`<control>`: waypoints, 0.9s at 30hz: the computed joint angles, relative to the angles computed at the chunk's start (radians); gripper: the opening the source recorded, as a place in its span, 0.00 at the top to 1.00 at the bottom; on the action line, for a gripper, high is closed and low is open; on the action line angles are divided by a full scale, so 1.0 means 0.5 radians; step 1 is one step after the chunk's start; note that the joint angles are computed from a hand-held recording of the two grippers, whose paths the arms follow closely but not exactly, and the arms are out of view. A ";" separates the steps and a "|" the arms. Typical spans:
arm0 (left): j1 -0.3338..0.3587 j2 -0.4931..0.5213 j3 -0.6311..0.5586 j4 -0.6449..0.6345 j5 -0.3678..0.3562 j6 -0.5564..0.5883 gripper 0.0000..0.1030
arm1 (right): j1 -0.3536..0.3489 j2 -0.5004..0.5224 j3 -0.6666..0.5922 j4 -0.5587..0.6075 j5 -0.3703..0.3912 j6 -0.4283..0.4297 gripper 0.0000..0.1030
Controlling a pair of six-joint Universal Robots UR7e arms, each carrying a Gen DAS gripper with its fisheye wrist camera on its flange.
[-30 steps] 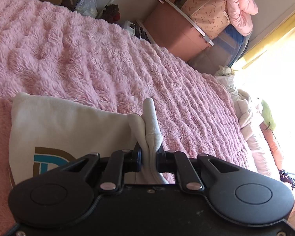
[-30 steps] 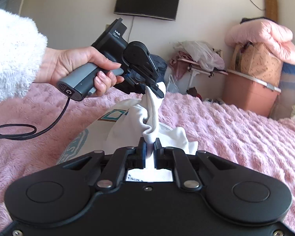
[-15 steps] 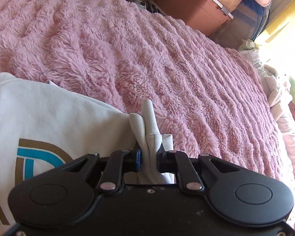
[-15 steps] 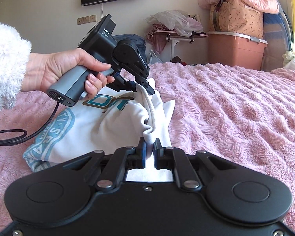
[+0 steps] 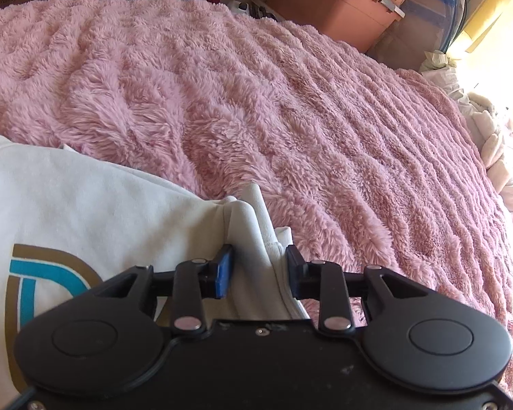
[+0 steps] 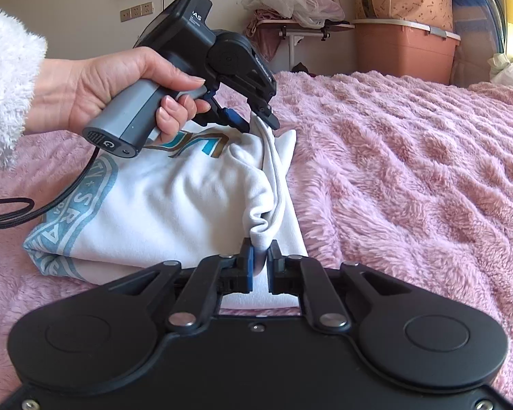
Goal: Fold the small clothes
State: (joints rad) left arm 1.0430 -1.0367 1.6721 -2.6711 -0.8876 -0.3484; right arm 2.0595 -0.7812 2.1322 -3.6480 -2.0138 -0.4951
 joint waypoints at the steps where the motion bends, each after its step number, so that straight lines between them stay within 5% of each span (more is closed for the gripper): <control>1: -0.005 0.004 0.001 0.000 0.010 0.005 0.69 | 0.001 -0.001 0.003 0.004 -0.007 0.014 0.93; 9: -0.091 -0.202 0.167 -0.190 -0.153 0.103 0.63 | -0.002 0.006 0.005 0.061 -0.080 0.068 0.91; 15: -0.304 -0.690 0.603 -0.066 -0.031 0.251 0.61 | -0.023 -0.101 0.091 0.061 -0.057 0.095 0.84; 24: -0.547 -1.371 1.275 0.204 0.216 -0.169 0.59 | -0.075 -0.242 0.070 0.146 0.254 -0.062 0.68; 27: -0.522 -1.437 1.391 0.150 0.179 -0.287 0.59 | -0.055 -0.172 -0.045 0.246 0.190 -0.083 0.62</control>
State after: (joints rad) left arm 0.7820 -1.7550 2.3675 -2.5962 -0.7979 -0.4920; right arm 2.0318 -0.8671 2.1096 -3.5252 -1.9188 -0.5366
